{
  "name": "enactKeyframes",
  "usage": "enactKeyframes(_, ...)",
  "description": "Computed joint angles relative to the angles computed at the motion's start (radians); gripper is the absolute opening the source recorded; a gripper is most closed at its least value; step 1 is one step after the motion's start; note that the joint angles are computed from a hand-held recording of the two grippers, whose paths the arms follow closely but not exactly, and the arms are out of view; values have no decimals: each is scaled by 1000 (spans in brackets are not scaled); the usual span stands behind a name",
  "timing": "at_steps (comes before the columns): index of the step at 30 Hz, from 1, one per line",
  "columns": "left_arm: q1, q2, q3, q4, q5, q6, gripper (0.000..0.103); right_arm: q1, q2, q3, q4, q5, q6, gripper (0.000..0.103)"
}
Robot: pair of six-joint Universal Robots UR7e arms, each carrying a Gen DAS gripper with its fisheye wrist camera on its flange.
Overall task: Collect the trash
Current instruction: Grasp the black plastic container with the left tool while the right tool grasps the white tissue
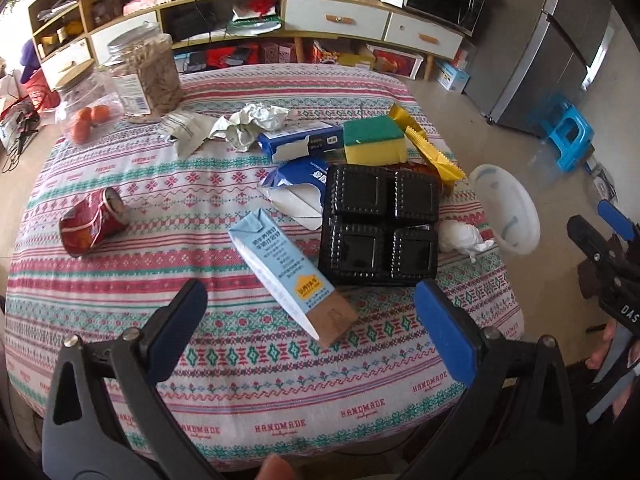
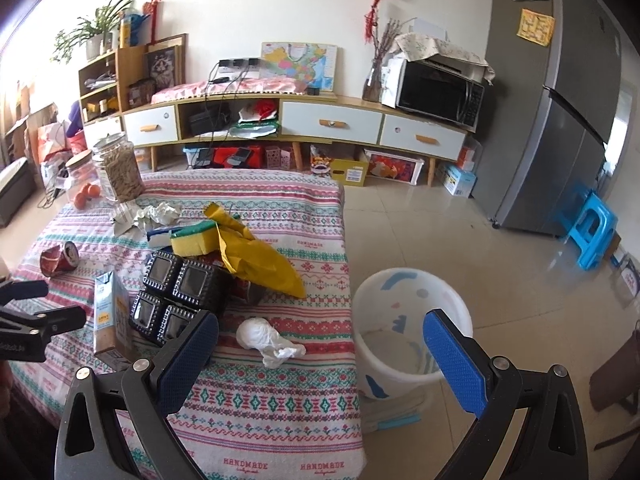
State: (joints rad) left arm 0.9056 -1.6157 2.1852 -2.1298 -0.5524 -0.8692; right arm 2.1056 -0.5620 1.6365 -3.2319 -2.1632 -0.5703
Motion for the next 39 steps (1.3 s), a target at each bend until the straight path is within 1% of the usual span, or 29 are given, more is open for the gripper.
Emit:
enactKeyframes(1, 14, 5, -12, -18, -22, 32, 101, -2, -2, -18, 48, 4, 10, 103)
enactKeyframes(3, 45, 24, -45, -45, -71, 99, 95, -7, 0, -54, 130, 9, 26, 103)
enactKeyframes(5, 71, 52, -81, -65, -100, 148, 92, -9, 11, -89, 195, 11, 36, 103)
enactKeyframes(7, 93, 79, -108, -106, -127, 198, 90, -18, 26, -140, 283, 17, 49, 103)
enactKeyframes(9, 113, 112, -140, -126, -146, 242, 84, -28, 43, -179, 344, 23, 67, 103)
enactKeyframes(11, 132, 139, -171, -127, -170, 293, 80, -38, 54, -201, 379, 27, 84, 103)
enactKeyframes(12, 144, 151, -187, -119, -185, 309, 76, -46, 58, -209, 393, 32, 96, 103)
enactKeyframes(14, 176, 173, -212, -116, -229, 323, 72, -64, 61, -215, 431, 42, 125, 103)
enactKeyframes(16, 212, 184, -225, -118, -282, 322, 70, -75, 65, -232, 495, 34, 152, 103)
enactKeyframes(18, 238, 195, -241, -102, -332, 320, 63, -86, 74, -253, 562, 33, 157, 103)
enactKeyframes(19, 245, 199, -247, -98, -354, 324, 61, -89, 79, -261, 579, 29, 157, 103)
enactKeyframes(21, 252, 204, -253, -95, -367, 332, 58, -98, 90, -279, 633, 20, 172, 103)
enactKeyframes(25, 261, 209, -259, -83, -383, 342, 57, -110, 103, -305, 701, 26, 202, 103)
enactKeyframes(29, 283, 206, -267, -73, -447, 332, 57, -108, 115, -317, 714, 30, 202, 103)
enactKeyframes(32, 275, 212, -263, -71, -432, 341, 57, -103, 123, -322, 722, 34, 197, 103)
enactKeyframes(33, 272, 211, -260, -72, -429, 342, 52, -102, 126, -322, 727, 34, 195, 103)
enactKeyframes(34, 270, 211, -259, -73, -430, 343, 52, -101, 131, -328, 733, 33, 194, 103)
enactKeyframes(37, 258, 212, -255, -82, -400, 347, 50, -99, 140, -338, 757, 30, 199, 103)
enactKeyframes(39, 256, 216, -255, -104, -397, 358, 50, -101, 146, -344, 766, 39, 203, 103)
